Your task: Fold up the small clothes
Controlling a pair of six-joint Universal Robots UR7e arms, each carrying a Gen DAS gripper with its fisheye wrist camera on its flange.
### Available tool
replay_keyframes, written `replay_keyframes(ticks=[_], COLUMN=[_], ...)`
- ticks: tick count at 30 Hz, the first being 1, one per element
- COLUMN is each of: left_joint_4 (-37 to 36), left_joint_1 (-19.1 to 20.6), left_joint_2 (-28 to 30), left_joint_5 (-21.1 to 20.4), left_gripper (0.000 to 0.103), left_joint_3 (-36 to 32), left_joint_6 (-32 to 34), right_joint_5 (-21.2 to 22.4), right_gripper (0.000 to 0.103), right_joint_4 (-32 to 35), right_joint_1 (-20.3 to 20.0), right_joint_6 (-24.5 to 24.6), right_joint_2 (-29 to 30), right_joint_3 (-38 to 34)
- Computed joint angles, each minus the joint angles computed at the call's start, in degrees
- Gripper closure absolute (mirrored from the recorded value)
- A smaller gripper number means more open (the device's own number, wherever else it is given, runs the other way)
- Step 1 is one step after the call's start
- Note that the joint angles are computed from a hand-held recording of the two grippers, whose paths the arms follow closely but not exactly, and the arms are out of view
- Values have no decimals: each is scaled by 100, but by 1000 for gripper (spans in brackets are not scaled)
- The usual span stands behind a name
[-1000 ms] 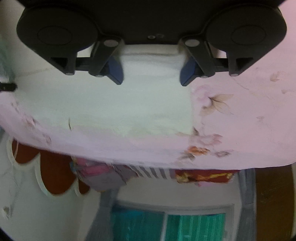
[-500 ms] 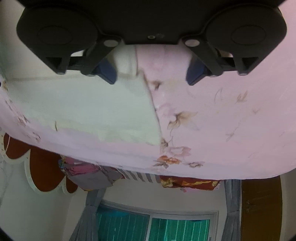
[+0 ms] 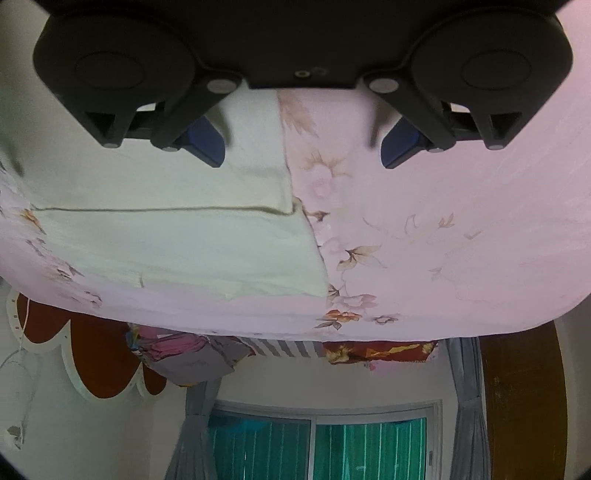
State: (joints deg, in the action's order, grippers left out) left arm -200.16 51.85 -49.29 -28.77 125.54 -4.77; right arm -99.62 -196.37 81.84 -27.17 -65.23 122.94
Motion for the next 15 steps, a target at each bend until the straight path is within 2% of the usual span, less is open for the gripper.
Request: replay_keyframes(ticks=[3,6,10,13,15], left_joint_4=[160,710,1515,2265,2644], left_joint_1=[-317,-676,-1141,-1490,-1717], left_joint_2=[-86,-266,-669,-1134,-1487], left_joint_5=[203,286,230,2,-276], left_gripper=[12,13,23,29,29], left_joint_3=[316,702,1310,1815,2162], left_joint_6=[-471,-1251,-2427,-3483,-4236], right_joint_5=[240,482,748,1022,1280], right_gripper=[41,41,41,41,41], right_joint_4=[91,142,437,949,1425], right_joint_1=[-52,-173,-507,-934,-1313], right_joint_6=[-117,-309,-595,-918,-1185], right_joint_2=[-276,-691,-1450,-2175,-2722], right_joint_3=[260,645,1231,1696,1997])
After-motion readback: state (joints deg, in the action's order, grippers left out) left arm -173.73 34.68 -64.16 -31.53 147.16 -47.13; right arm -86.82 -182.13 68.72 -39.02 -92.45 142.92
